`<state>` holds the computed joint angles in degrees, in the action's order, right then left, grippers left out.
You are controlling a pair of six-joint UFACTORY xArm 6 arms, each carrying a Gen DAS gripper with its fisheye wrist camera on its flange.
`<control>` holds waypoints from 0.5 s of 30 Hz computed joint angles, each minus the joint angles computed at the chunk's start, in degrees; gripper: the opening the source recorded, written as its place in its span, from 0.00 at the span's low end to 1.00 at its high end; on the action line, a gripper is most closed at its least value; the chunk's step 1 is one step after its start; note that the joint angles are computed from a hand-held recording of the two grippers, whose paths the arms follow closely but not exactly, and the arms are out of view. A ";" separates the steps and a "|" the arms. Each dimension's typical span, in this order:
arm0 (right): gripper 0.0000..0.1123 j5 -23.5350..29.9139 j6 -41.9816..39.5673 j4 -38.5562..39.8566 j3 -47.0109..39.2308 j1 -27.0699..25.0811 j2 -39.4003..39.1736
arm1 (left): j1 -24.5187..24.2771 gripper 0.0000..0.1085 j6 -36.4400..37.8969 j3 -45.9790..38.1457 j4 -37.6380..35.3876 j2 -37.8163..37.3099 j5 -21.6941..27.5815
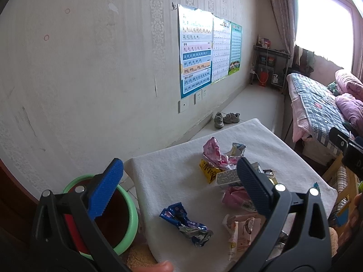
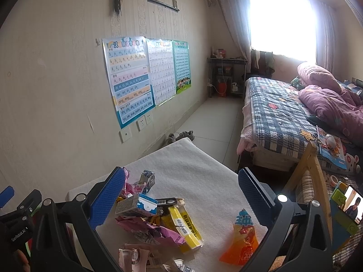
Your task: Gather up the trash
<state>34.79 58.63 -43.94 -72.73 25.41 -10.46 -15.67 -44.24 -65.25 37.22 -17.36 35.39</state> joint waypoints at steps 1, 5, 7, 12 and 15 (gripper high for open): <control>0.86 -0.06 0.08 -0.06 -0.01 -0.01 0.02 | 0.08 0.90 -0.19 0.14 -0.11 -0.11 -0.16; 0.86 -0.26 0.06 0.12 0.22 -0.03 -0.08 | 0.36 0.90 -0.72 0.09 -0.13 -0.21 -0.29; 0.86 -0.38 -0.06 0.28 0.37 -0.03 -0.06 | 0.44 0.90 -0.73 0.23 -0.01 -0.31 -0.41; 0.86 -0.34 -0.31 0.23 0.43 0.05 -0.02 | 0.45 0.90 -1.51 0.18 0.86 -0.23 -0.34; 0.86 -0.19 -0.21 0.29 0.38 0.16 0.03 | 0.72 0.90 -1.94 0.17 1.11 -0.21 -0.37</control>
